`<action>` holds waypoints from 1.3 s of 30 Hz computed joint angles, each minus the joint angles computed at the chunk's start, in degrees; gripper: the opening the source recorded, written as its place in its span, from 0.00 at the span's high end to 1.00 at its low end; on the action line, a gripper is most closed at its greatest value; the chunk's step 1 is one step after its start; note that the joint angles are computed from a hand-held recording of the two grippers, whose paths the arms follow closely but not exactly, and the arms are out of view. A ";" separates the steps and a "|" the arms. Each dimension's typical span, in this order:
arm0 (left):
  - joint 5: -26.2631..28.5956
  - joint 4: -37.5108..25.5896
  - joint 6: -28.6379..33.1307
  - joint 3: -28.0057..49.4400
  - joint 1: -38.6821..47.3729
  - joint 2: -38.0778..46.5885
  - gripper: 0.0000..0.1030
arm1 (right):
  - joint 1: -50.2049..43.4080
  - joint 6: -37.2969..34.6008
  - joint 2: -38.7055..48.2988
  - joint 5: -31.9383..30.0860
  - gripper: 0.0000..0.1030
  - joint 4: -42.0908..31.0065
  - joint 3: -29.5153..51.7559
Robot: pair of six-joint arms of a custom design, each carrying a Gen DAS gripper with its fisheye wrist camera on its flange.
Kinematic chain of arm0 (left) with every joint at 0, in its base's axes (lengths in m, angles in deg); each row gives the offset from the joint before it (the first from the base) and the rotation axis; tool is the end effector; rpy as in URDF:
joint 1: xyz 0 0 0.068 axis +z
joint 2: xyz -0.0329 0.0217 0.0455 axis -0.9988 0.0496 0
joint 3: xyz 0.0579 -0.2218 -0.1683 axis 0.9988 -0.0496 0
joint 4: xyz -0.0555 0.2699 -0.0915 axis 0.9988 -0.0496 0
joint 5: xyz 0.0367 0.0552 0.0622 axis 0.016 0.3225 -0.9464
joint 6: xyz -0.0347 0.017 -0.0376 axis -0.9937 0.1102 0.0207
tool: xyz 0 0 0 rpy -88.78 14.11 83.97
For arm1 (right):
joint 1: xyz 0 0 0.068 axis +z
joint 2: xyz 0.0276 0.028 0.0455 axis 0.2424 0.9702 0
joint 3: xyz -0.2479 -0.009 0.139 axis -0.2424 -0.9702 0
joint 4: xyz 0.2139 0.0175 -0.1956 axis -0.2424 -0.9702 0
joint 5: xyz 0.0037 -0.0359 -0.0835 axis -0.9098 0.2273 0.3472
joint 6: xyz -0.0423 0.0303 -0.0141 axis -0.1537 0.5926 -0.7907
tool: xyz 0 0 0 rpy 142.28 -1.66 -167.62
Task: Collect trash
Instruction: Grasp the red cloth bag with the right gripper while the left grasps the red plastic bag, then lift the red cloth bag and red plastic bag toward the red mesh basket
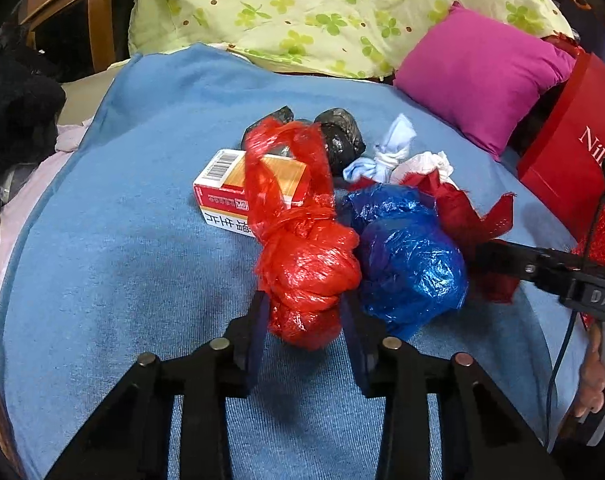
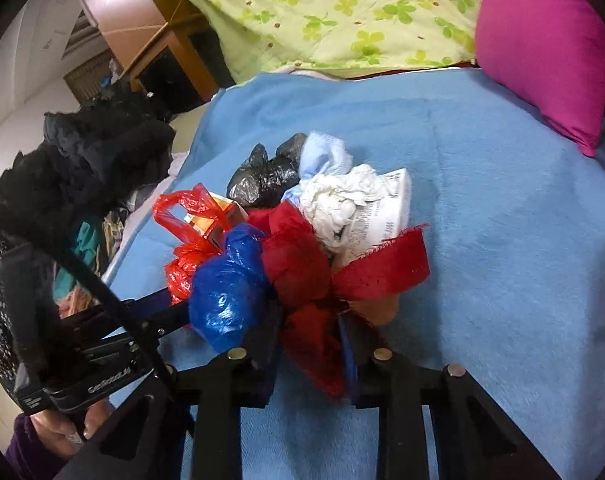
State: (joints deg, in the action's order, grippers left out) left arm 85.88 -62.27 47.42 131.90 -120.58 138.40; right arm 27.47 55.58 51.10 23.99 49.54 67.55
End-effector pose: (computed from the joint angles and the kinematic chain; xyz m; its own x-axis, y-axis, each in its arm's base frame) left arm 0.3315 -0.2185 0.1795 -0.7214 0.2750 -0.6355 0.4317 0.8962 -0.1022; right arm 0.2974 0.0764 0.1799 -0.7561 0.2288 -0.6131 -0.0312 0.9232 0.3831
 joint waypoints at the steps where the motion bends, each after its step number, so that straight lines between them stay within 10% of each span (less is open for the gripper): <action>1: -0.04 0.18 0.01 -0.61 -0.03 -0.73 0.66 | -0.02 0.17 -1.89 0.50 0.74 -0.30 -1.08; 20: -9.29 1.91 -2.38 -16.06 -6.26 -20.07 0.67 | -0.87 4.20 -28.08 -1.05 0.75 -11.76 -13.25; 25: -8.44 3.06 -3.22 -17.10 -5.91 -21.09 0.67 | -0.19 5.57 -25.10 1.45 0.28 -9.20 -12.71; 39: -10.04 6.40 -2.25 -17.83 -6.28 -20.47 0.66 | 5.30 2.28 -5.33 9.03 0.70 -6.99 -4.13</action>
State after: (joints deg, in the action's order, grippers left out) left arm 75.84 -55.87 45.18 114.07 -126.85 117.93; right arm 32.77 57.86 45.77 33.02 42.55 63.42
